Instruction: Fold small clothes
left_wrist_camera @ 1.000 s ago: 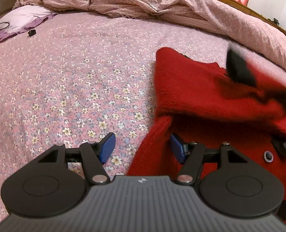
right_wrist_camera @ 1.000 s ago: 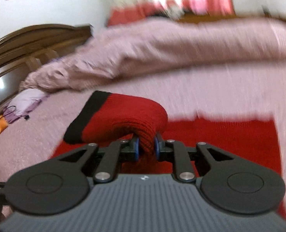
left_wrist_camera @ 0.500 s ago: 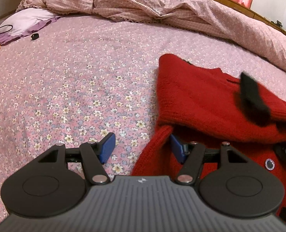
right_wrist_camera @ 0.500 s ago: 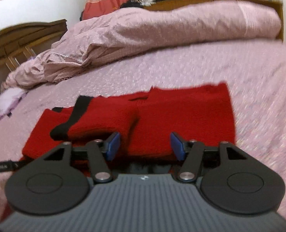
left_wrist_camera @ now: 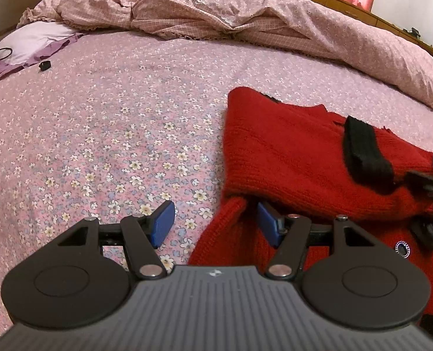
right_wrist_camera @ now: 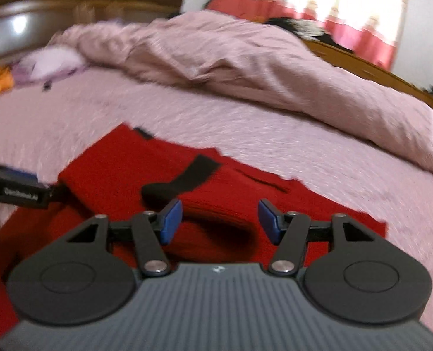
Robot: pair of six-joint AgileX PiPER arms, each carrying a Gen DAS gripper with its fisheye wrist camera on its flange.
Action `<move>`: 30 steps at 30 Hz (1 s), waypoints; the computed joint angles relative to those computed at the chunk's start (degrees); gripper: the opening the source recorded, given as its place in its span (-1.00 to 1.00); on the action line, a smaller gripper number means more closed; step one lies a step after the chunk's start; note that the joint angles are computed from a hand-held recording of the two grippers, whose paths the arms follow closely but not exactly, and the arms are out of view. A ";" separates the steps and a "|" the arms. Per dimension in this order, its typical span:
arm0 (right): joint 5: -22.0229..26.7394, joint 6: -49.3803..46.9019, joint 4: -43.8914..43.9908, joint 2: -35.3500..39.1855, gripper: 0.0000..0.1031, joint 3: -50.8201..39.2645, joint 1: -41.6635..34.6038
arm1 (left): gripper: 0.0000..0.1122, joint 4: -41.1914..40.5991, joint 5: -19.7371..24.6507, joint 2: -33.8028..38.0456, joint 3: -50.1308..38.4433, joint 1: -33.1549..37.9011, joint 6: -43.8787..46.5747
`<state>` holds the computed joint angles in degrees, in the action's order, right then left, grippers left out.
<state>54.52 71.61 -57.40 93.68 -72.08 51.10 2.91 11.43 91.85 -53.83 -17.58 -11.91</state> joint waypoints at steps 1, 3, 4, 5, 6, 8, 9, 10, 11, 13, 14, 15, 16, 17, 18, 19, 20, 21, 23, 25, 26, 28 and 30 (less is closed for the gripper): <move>0.28 -2.59 0.97 2.02 0.16 -2.08 -0.42 | 0.21 -1.00 0.08 0.06 -0.08 0.12 1.02; 1.82 -6.93 1.40 6.11 0.16 -5.50 -0.83 | 0.21 -2.34 0.15 0.26 -0.22 0.36 2.20; 2.78 -7.81 0.72 8.02 0.15 -6.75 -0.80 | 0.21 -2.74 0.14 0.37 -0.27 0.46 2.52; 3.87 -8.60 0.27 9.58 0.13 -7.99 -0.96 | 0.21 -3.08 0.19 0.49 -0.34 0.56 2.79; 4.95 -8.25 -0.43 10.33 0.10 -8.43 -0.93 | 0.21 -3.64 0.17 0.59 -0.35 0.69 3.31; 5.83 -4.68 -2.53 9.51 -0.53 -6.83 -0.91 | 0.21 -4.79 0.12 0.74 -0.31 0.92 4.47; 6.72 -2.95 -2.87 8.42 -0.59 -5.79 -0.74 | 0.21 -4.74 0.06 0.82 -0.32 0.97 4.45; 7.66 -0.27 -3.59 7.00 -0.60 -4.37 -0.39 | 0.21 -4.10 0.03 0.93 -0.34 0.93 3.78; 8.86 2.75 -4.76 5.39 -0.63 -2.71 0.28 | 0.21 -3.70 0.07 1.03 -0.36 0.91 3.36; 11.65 7.95 -6.81 2.30 -0.64 0.70 1.34 | 0.21 -3.38 0.00 1.12 -0.27 0.92 2.98; 13.22 10.62 -7.32 0.56 -0.64 2.53 1.86 | 0.21 -2.84 -0.03 1.16 -0.23 0.84 2.45; 14.38 13.46 -7.28 -1.59 -0.64 4.63 2.17 | 0.21 -2.12 -0.02 1.20 -0.24 0.75 1.87; 14.44 15.83 -6.91 -3.18 -0.63 6.39 2.08 | 0.21 -1.28 0.00 1.21 -0.25 0.65 1.12; 13.80 18.66 -5.93 -5.87 -0.61 8.92 1.76 | 0.21 -0.40 0.01 1.30 -0.31 0.53 0.24; 12.12 21.46 -4.66 -8.53 -0.60 11.50 1.14 | 0.21 0.36 0.06 1.36 -0.37 0.43 -0.55; 9.89 24.29 -3.32 -11.20 -0.59 14.17 0.15 | 0.21 1.54 0.19 1.36 -0.44 0.23 -1.79; 8.20 26.67 -1.98 -13.21 -0.56 16.30 -0.44 | 0.21 2.26 0.22 1.44 -0.52 0.12 -2.48; 6.11 28.01 -0.31 -15.37 -0.54 18.50 -1.52 | 0.21 3.09 0.26 1.50 -0.58 0.02 -3.26; 2.32 30.97 1.75 -18.87 -0.42 22.77 -2.53 | 0.21 4.19 0.25 1.52 -0.55 -0.12 -4.16; 0.90 32.47 3.19 -21.67 -0.35 25.87 -2.13 | 0.21 5.71 0.27 1.44 -0.44 -0.32 -5.55; 1.20 32.41 3.94 -22.75 -0.30 26.86 -1.27 | 0.21 6.15 0.27 1.47 -0.44 -0.35 -5.90; 2.42 31.62 5.15 -23.92 -0.21 27.52 0.04 | 0.21 7.81 0.35 1.61 -0.52 -0.57 -7.48; 4.39 31.41 5.69 -26.84 -0.13 28.62 1.88 | 0.21 10.28 0.45 1.78 -0.63 -0.91 -9.75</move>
<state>58.91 103.02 -51.71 66.84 -43.46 52.98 13.19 11.88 93.63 -54.46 -18.50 -21.66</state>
